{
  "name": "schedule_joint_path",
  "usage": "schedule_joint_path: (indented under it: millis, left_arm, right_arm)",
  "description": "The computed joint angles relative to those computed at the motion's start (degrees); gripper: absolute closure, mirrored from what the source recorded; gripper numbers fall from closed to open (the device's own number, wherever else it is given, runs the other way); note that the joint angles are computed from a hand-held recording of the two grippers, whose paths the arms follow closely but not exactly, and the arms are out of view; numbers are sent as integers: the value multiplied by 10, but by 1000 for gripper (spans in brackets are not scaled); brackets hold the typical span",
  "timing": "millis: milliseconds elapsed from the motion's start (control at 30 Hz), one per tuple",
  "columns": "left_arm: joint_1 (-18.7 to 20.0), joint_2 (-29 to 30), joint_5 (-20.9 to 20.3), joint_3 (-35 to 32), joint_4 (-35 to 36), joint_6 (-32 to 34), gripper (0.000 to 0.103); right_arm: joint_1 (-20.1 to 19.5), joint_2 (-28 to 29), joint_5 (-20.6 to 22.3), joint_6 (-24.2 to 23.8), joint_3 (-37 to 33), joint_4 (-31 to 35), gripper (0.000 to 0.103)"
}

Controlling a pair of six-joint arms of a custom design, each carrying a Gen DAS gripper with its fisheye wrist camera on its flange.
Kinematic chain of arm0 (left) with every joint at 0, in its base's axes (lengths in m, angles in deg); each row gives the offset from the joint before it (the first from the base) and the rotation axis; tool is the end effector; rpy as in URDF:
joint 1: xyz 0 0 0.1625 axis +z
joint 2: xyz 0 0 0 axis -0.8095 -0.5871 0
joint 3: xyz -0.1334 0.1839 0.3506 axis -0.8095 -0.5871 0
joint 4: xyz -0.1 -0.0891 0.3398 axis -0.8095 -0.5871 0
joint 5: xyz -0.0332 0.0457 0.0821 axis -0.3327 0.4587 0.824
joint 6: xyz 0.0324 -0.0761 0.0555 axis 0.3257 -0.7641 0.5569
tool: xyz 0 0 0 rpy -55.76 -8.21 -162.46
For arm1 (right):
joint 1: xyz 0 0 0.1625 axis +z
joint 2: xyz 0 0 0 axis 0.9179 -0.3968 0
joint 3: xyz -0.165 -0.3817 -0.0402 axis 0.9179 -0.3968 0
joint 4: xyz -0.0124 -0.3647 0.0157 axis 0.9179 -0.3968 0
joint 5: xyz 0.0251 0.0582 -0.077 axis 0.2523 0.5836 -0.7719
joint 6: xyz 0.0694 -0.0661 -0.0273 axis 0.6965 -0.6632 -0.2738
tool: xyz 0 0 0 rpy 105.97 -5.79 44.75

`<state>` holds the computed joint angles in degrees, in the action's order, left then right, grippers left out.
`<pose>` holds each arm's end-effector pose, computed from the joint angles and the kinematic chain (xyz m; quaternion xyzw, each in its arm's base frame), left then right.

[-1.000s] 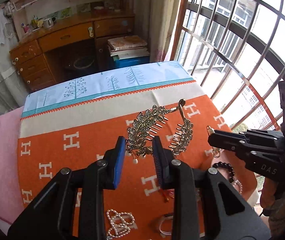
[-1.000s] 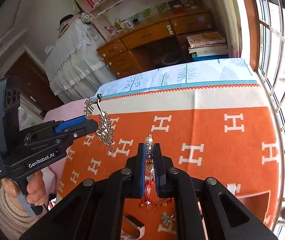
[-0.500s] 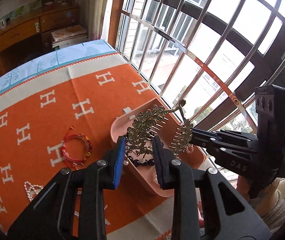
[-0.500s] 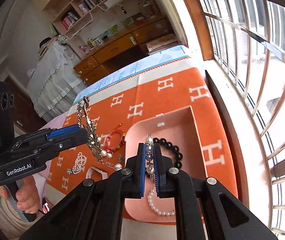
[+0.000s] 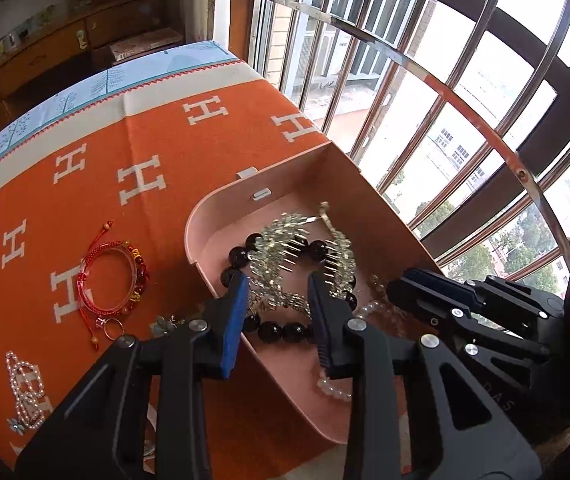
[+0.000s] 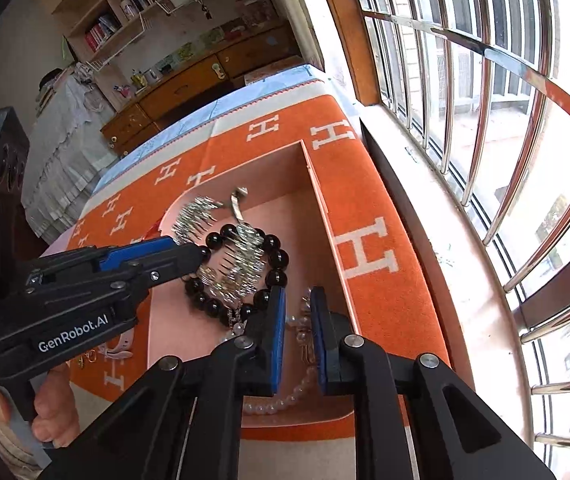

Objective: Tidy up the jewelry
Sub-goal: 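Carry the comb and pin into the pink tray and open both tools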

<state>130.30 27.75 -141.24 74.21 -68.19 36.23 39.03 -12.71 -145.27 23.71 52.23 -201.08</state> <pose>-0.0209 -0.8439 0.2649 0.2254 0.9268 -0.1715 0.2467 0.3011 -0.7640 -0.0096 0.1120 -0.9248 0.2851 0.2257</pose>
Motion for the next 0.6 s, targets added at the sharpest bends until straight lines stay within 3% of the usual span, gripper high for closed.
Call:
schedule_joint_path:
  millis: [100, 300, 600]
  left_arm:
    - [3, -17, -28, 32, -26, 14, 59]
    - [-7, -53, -9, 106, -110, 35, 43]
    - [-11, -75, 11, 138, -147, 33, 42]
  right_arm:
    - [-4, 7, 19, -3, -5, -9, 80]
    - [-1, 33, 16, -13, -47, -1, 75]
    - [4, 47, 12, -8, -73, 13, 70]
